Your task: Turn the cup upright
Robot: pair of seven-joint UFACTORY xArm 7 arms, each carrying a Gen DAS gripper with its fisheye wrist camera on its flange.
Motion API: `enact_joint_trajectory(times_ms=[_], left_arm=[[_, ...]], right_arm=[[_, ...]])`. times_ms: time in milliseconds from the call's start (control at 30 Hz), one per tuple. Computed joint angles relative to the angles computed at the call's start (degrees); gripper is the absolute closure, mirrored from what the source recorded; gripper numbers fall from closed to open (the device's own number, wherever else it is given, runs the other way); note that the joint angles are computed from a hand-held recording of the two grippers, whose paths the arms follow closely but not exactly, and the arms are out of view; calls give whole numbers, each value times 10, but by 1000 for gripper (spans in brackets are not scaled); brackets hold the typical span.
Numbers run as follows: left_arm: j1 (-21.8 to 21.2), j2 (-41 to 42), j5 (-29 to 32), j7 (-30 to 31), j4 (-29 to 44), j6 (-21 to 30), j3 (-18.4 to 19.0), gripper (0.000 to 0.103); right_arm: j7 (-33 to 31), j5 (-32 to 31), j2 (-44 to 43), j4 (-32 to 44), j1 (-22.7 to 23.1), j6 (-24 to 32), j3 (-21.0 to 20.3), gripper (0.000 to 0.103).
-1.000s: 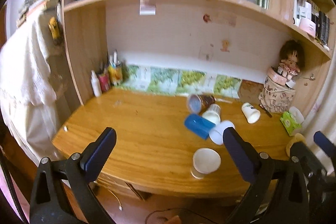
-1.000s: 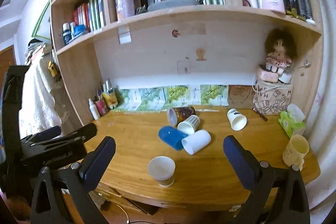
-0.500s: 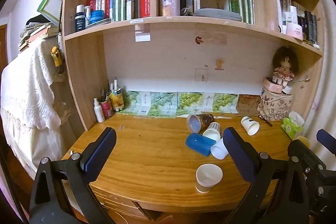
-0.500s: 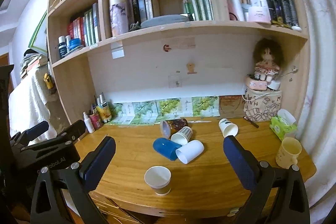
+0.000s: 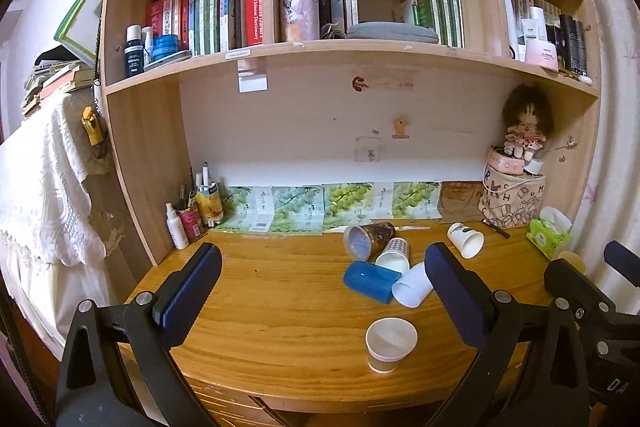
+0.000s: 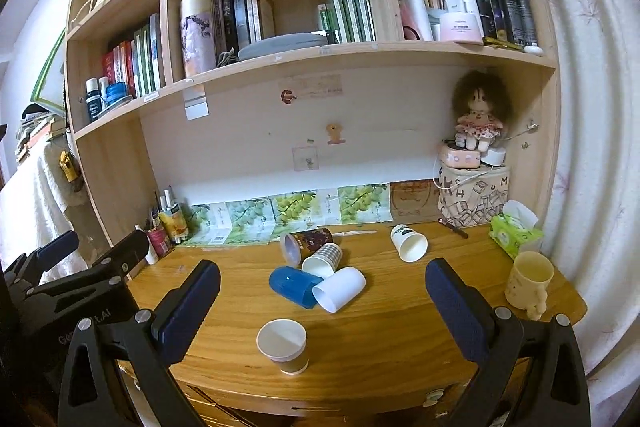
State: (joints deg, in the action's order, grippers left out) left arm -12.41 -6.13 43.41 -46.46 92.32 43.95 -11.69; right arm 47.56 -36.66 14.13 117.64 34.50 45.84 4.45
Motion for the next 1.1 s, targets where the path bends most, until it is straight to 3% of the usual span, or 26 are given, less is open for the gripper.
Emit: enact_joint_trajectory(times_ms=[1100], left_arm=[[-27,36,-3,1,36,22,16,1]], right_arm=[[-91,82,63,89,5,52,-20,0]])
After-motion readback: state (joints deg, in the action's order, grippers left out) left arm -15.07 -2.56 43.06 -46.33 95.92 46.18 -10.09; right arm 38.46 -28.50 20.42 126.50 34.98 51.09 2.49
